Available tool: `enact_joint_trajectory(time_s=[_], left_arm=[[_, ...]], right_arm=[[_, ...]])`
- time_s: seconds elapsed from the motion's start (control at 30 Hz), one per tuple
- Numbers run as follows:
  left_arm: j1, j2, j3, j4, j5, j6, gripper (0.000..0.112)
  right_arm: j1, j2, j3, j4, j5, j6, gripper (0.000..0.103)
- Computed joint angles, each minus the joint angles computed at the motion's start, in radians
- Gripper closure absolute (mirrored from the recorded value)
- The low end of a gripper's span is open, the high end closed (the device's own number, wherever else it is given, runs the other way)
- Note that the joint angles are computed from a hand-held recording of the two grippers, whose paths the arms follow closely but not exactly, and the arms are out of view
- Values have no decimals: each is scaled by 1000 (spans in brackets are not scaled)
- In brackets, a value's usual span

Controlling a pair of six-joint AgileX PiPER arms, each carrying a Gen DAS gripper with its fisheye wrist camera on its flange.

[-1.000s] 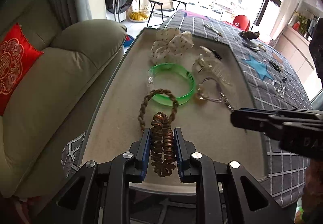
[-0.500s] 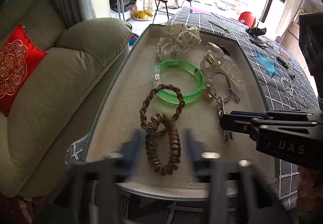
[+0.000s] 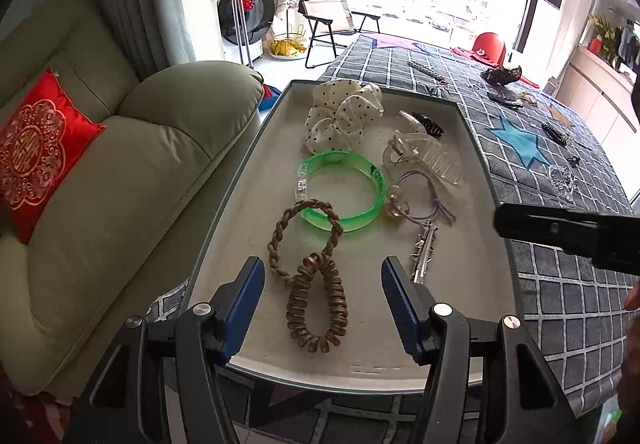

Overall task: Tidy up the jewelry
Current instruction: 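Move both open tools back over the bedspread toward the crystal chain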

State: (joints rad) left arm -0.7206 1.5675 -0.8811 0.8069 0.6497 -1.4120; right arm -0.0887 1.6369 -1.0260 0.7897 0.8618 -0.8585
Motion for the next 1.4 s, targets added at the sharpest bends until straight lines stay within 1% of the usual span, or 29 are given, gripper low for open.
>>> enact_joint_trajectory(time_s=[0.03, 0.07, 0.1, 0.13, 0.33, 0.37, 0.4, 0.57, 0.67, 0.73, 0.8, 0.9, 1.03, 1.1, 1.23, 1.4], left_arm=[[-5, 0, -5, -5, 7, 4, 41], [-14, -1, -11, -5, 18, 0, 21], [-28, -3, -12, 13, 32, -23, 15], [-42, -6, -13, 32, 45, -43, 15], [-80, 14, -71, 4, 93, 2, 15], [-87, 20, -83, -1, 101, 9, 12], [-90, 24, -91, -6, 105, 15, 9], [-134, 55, -154, -18, 137, 32, 9], [-153, 82, -201, -38, 153, 59, 9], [-171, 107, -241, -54, 163, 79, 9], [-193, 136, -283, -60, 179, 89, 9], [-226, 183, -355, -83, 188, 125, 9], [-264, 264, -477, -126, 196, 193, 9], [-280, 304, -538, -146, 204, 225, 9], [-298, 384, -652, -183, 235, 271, 9], [-280, 455, -738, -260, 232, 327, 9]], right_arm=[[-17, -8, 6, 1, 6, -10, 61], [-30, -16, 12, 1, 11, -16, 61], [-46, -21, 17, 3, 15, -25, 60], [-60, -27, 23, 5, 19, -34, 58], [-143, -41, 42, 22, 47, -80, 56], [-162, -41, 43, 25, 53, -89, 55], [-174, -41, 44, 26, 57, -95, 53], [-257, -35, 45, 43, 87, -136, 42], [-316, -24, 42, 56, 108, -167, 35], [-357, -10, 31, 55, 122, -182, 28], [-402, -1, 27, 55, 134, -203, 23], [-468, 21, 9, 40, 144, -220, 23], [-559, 72, -38, 20, 157, -223, 19], [-602, 102, -66, 14, 154, -217, 15], [-657, 159, -128, 2, 160, -199, 14], [-673, 223, -209, -13, 154, -168, 14]])
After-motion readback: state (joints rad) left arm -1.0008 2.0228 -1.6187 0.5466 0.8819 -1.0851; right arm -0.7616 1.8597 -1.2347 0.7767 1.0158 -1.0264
